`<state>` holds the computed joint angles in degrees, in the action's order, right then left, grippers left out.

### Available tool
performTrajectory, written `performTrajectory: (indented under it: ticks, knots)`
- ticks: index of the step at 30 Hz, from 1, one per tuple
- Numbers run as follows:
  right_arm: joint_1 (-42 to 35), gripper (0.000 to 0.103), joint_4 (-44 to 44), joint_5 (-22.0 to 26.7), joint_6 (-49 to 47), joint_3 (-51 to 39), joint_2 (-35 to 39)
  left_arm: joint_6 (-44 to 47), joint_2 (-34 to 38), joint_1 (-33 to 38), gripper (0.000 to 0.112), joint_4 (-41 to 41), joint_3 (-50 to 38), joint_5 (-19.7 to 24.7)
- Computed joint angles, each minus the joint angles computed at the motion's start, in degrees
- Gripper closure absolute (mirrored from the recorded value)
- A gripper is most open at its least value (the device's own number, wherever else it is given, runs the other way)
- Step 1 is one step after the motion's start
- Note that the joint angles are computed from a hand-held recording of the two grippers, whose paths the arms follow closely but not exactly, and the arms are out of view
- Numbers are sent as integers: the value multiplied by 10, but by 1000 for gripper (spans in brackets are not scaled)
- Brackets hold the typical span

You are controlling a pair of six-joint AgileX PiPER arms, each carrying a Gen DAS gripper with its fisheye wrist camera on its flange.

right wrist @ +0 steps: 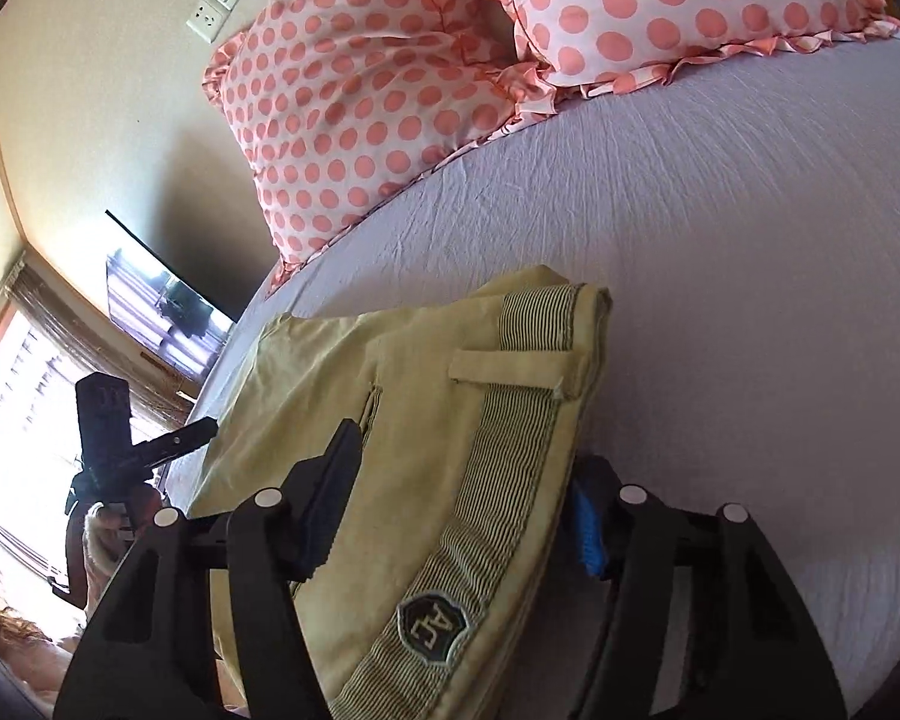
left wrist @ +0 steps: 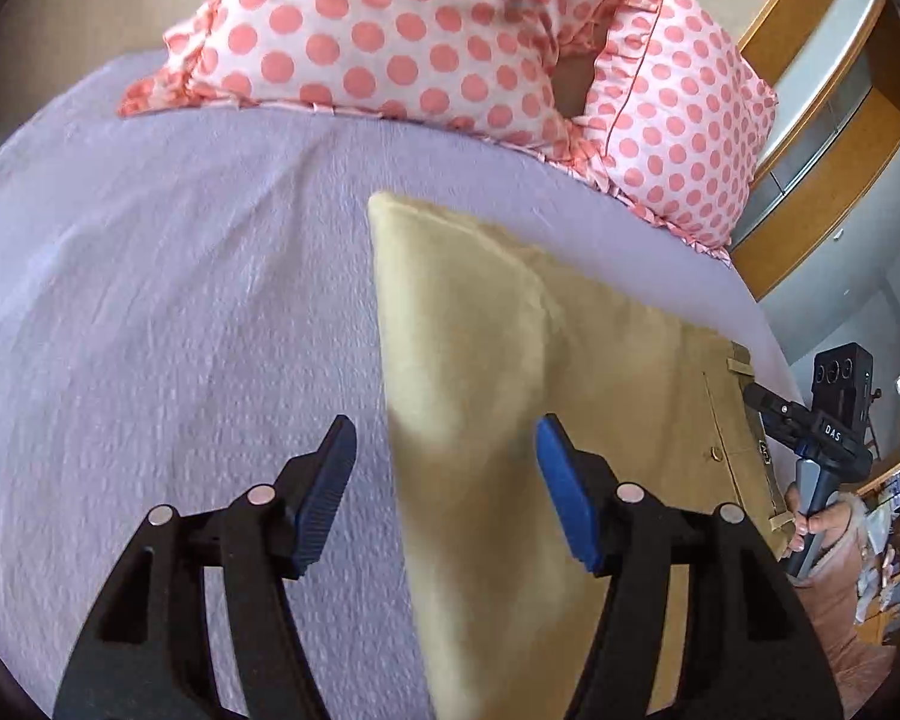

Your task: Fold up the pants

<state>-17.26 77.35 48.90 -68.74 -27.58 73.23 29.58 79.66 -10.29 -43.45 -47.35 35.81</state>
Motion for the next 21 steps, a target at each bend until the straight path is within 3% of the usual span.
performTrajectory:
  ticks: [3,5,6,7,8,9,11,13,17,21]
  knots:
    - [1,51,-9,10,15,-27,30,53,45,16,45,-31,-36,18]
    - [3,73,-16,11,19,-38,49,104,65,33,44,-79,-42,42]
    - [-8,85,-5,37,2,-39,68,122,77,37,43,-97,-50,50]
    - [-26,89,12,72,-21,-36,87,129,87,39,44,-109,-58,55]
    - [-35,89,24,90,-32,-33,97,122,96,36,50,-115,-66,55]
    - [-39,90,28,97,-35,-31,98,119,107,42,72,-121,-74,63]
    - [-51,91,41,123,-42,-31,101,144,127,69,89,-161,-86,106]
    - [-50,91,48,139,-36,-40,99,137,126,73,91,-160,-89,112]
    - [-12,92,53,131,-4,-99,87,85,100,47,93,-122,-108,76]
    - [24,92,64,89,17,-198,112,-1,129,14,93,-51,-215,35]
